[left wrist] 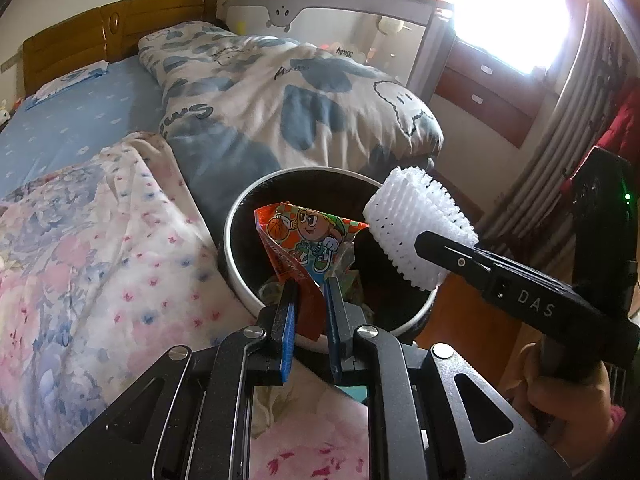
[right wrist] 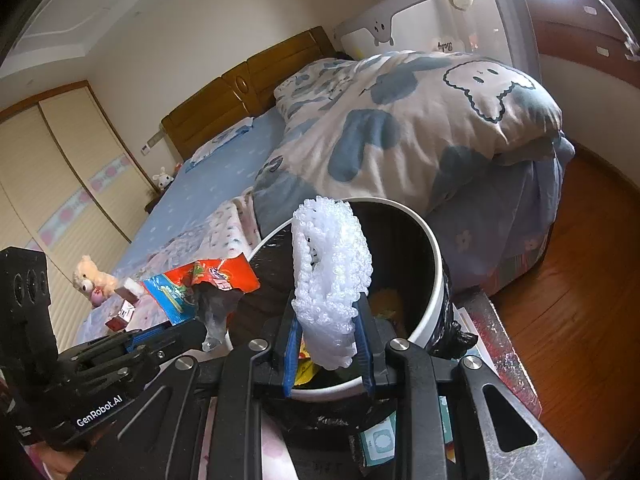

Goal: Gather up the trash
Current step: 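Carry the orange bag and white foam net over the bin and release both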

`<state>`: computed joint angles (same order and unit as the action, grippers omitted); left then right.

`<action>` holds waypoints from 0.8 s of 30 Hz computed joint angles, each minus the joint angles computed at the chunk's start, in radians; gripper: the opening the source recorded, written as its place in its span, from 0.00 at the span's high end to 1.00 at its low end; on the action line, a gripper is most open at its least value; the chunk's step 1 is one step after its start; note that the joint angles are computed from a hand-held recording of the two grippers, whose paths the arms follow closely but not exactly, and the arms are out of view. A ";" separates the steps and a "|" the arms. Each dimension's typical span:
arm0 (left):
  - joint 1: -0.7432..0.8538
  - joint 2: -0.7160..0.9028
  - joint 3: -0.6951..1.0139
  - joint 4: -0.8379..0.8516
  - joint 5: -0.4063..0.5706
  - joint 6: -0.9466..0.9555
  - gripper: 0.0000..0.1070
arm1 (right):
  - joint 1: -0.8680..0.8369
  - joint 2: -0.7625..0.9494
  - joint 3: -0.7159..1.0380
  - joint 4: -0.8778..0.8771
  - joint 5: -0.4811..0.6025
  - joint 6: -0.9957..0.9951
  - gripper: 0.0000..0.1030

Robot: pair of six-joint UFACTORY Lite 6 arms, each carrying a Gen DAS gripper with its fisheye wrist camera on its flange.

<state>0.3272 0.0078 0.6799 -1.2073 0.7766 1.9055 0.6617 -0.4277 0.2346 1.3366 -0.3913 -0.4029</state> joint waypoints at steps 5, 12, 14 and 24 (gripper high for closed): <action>-0.027 0.027 0.020 -0.006 -0.021 -0.015 0.88 | -0.055 0.036 0.013 -0.116 0.035 0.080 0.76; -0.051 0.047 0.035 -0.007 -0.035 -0.034 0.88 | -0.121 0.087 0.034 -0.274 0.069 0.196 0.76; -0.056 0.054 0.043 0.000 -0.033 -0.043 0.87 | -0.136 0.100 0.040 -0.308 0.073 0.220 0.73; 0.002 0.049 0.038 0.003 -0.029 -0.039 0.59 | -0.169 0.106 0.043 -0.368 0.083 0.281 0.51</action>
<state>0.3295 0.0571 0.7178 -1.2048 0.7473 1.8667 0.4924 -0.3213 0.2777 0.9685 -0.3085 -0.1215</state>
